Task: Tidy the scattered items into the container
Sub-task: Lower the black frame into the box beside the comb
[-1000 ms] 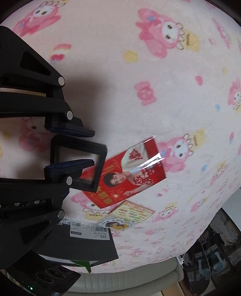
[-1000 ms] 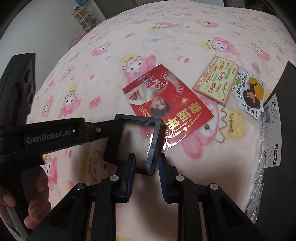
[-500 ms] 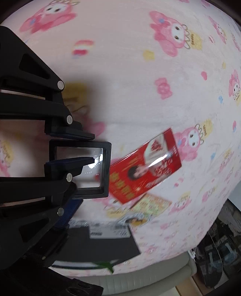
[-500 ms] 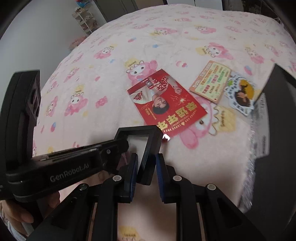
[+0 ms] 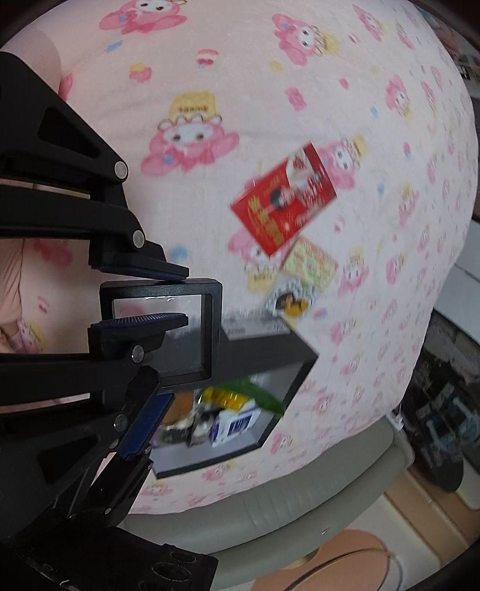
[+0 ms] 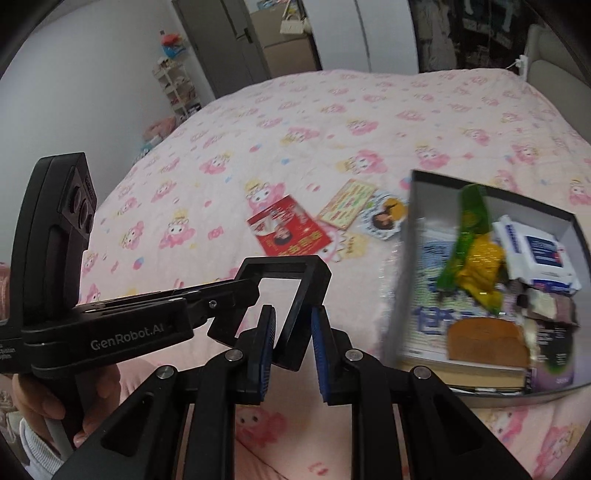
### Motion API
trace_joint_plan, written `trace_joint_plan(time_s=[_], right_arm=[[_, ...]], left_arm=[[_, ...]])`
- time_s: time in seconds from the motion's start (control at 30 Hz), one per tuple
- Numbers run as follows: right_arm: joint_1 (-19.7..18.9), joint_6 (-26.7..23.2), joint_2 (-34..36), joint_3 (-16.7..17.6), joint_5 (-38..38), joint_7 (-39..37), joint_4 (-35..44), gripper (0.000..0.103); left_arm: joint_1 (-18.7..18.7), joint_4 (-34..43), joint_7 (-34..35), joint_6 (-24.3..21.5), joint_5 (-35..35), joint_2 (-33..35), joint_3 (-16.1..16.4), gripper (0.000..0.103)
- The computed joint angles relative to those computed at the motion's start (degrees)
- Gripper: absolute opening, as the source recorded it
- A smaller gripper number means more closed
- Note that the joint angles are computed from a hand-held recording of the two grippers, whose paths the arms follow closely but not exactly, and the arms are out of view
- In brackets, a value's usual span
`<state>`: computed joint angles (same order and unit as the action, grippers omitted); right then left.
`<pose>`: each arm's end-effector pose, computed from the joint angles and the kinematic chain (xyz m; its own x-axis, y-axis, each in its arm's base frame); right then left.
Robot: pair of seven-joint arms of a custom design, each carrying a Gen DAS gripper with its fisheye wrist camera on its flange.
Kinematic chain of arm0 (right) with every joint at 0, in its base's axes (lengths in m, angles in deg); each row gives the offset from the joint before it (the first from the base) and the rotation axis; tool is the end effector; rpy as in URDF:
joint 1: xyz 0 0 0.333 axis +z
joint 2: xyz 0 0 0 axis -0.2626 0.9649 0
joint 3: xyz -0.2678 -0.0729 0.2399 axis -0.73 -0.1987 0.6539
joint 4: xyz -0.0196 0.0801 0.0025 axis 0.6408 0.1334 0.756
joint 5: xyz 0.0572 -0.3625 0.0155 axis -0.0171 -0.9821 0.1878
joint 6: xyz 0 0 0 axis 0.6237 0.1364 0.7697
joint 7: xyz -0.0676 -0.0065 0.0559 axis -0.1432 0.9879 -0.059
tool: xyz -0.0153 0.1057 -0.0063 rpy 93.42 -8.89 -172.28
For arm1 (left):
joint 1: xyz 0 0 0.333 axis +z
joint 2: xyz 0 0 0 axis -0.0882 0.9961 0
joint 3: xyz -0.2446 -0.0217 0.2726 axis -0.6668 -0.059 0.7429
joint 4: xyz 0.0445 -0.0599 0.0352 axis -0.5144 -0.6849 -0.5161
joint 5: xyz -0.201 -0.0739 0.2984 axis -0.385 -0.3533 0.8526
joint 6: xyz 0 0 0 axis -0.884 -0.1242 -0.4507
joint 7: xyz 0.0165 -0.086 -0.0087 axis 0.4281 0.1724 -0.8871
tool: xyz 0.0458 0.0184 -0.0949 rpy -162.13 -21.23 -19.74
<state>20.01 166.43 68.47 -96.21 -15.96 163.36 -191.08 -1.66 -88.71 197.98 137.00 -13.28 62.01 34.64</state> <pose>0.5459 0.3089 0.4028 0.0804 -0.9660 -0.2456 -0.8119 0.0795 -0.5784 0.6190 -0.1065 0.3856 -0.2946 -0.8193 0.4919 -0.9069 0.0774 -0.4142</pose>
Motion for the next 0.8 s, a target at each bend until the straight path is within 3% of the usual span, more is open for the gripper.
trace_joint_plan(time_s=[0.13, 0.27, 0.4, 0.5, 0.6, 0.7, 0.8], right_arm=[[7.10, 3.04, -4.14, -11.30, -5.13, 6.00, -5.98, 0.017], [8.76, 4.27, -7.15, -17.22, -9.38, 9.41, -10.16, 0.017], [8.05, 4.59, -9.22, -21.48, -14.51, 12.73, -13.19, 0.017], [4.20, 6.82, -9.95, -20.82, -15.55, 13.72, -15.53, 0.017], [-1.33, 11.68, -9.51, -18.02, -12.26, 13.07, -18.46, 0.017], [-12.04, 14.12, -9.08, -9.30, -12.09, 13.47, -19.65, 0.017], [-16.91, 15.33, -8.39, -5.63, -11.55, 12.78, -20.14, 0.017]], left_arm=[[-2.97, 0.72, -1.11, 0.37, 1.37, -0.58, -1.41, 0.017], [-6.46, 3.02, -3.73, 0.97, 3.72, 0.92, -2.78, 0.017], [-9.61, 6.39, -6.92, 0.86, 7.05, 3.93, -4.04, 0.017], [-12.52, 9.92, -11.49, 0.41, 11.96, 7.26, -4.17, 0.017], [-14.69, 13.56, -16.27, -0.86, 17.23, 10.70, -4.19, 0.017], [-16.43, 16.36, -20.49, -1.96, 21.90, 13.52, -4.22, 0.017], [-17.22, 18.35, -23.77, -2.63, 24.71, 15.80, -4.70, 0.017]])
